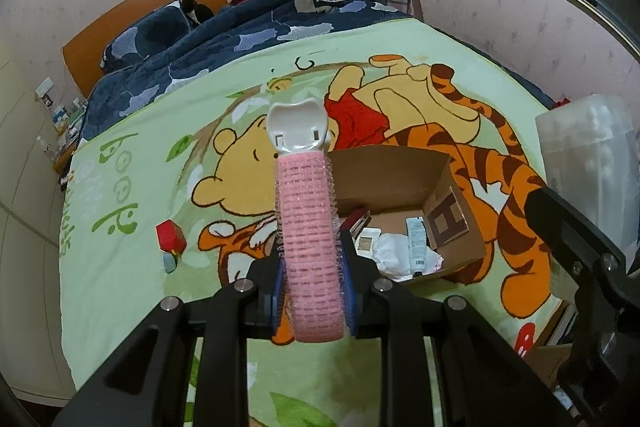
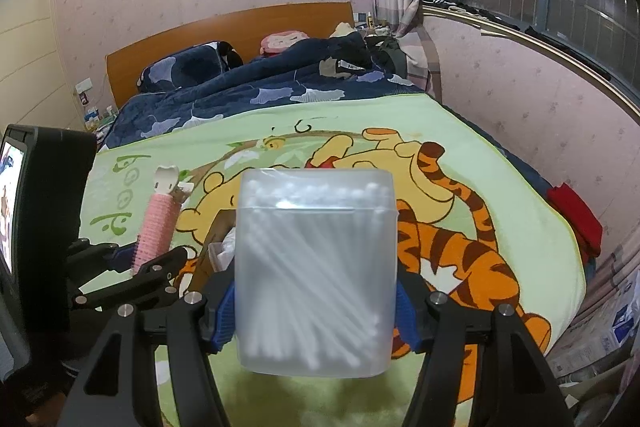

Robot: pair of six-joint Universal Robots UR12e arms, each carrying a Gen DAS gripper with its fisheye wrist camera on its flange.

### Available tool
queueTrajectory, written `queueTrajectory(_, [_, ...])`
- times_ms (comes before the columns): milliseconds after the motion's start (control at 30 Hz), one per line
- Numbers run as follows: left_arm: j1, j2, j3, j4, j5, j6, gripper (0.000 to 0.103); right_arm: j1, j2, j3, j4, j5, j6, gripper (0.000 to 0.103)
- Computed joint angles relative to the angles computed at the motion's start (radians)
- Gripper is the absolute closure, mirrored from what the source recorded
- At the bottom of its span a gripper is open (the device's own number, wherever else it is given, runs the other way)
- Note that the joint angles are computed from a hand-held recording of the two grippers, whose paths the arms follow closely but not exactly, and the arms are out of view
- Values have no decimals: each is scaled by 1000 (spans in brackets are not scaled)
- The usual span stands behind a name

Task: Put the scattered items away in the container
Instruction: 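Carry the pink roller with the left tool while the right tool carries the swab box toward the cardboard box, then open the left tool over the box while the right tool releases the swab box inside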

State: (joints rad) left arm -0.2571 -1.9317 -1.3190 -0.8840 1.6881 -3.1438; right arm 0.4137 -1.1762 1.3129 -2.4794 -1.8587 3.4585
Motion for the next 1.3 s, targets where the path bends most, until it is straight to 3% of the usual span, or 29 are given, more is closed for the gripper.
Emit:
queueTrajectory(933, [23, -156, 155, -152, -13, 44, 77, -38, 145, -162, 154, 106, -55, 39])
queueTrajectory(1000, [25, -156, 152, -147, -19, 48, 67, -39, 151, -169, 166, 111, -49, 39])
queueTrajectory(1067, [26, -155, 148, -140, -23, 53, 39, -38, 153, -169, 166, 103, -48, 39])
queueTrajectory(1300, [24, -149, 140, -112, -28, 62, 36, -34, 146, -159, 141, 81, -50, 35])
